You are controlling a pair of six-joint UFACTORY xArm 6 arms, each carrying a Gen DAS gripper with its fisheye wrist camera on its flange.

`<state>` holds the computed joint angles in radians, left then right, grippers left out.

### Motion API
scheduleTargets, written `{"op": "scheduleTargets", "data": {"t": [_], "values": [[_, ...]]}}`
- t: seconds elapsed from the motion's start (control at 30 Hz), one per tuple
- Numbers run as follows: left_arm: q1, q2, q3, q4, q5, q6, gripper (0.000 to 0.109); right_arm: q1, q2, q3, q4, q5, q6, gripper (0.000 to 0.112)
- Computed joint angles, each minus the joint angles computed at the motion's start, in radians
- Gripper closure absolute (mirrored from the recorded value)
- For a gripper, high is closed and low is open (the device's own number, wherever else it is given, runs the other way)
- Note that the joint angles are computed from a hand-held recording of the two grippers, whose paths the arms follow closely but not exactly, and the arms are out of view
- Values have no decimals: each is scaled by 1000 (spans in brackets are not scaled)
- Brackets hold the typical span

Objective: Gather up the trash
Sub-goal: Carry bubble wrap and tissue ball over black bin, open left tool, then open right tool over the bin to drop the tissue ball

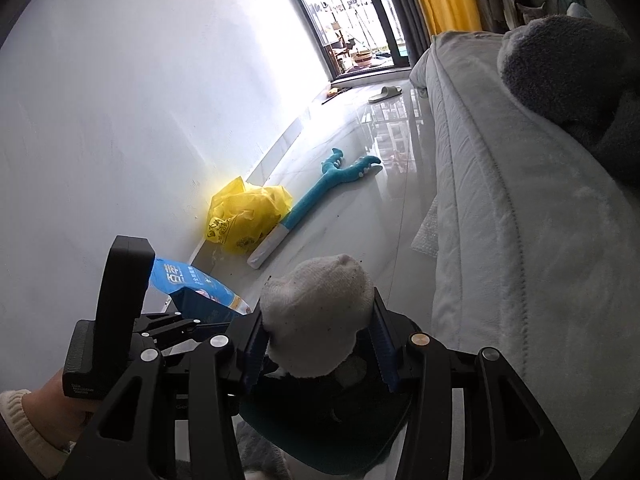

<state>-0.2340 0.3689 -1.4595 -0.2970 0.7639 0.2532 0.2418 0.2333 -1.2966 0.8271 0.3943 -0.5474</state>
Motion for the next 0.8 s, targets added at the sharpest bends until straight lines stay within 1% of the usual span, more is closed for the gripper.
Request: {"op": "scheduleTargets", "data": {"t": [0.07,0.2,0.4,0.6,0.8], "values": [[12,-6,9,-1,2,12,37,10,16,-11,-17,1,17,65],[36,-21,26,-13,-7,32,36,25,52,-39,-65,10,61,65],[68,-44,46,-42,-44,57,34,40,102,-73,-143,16,133,65],[79,-77,61,-91,-82,93,32,50,155,-107,-242,38,219,65],[85,-110,82,-171,-138,167,30,54,203,-138,-331,81,295,65]]}}
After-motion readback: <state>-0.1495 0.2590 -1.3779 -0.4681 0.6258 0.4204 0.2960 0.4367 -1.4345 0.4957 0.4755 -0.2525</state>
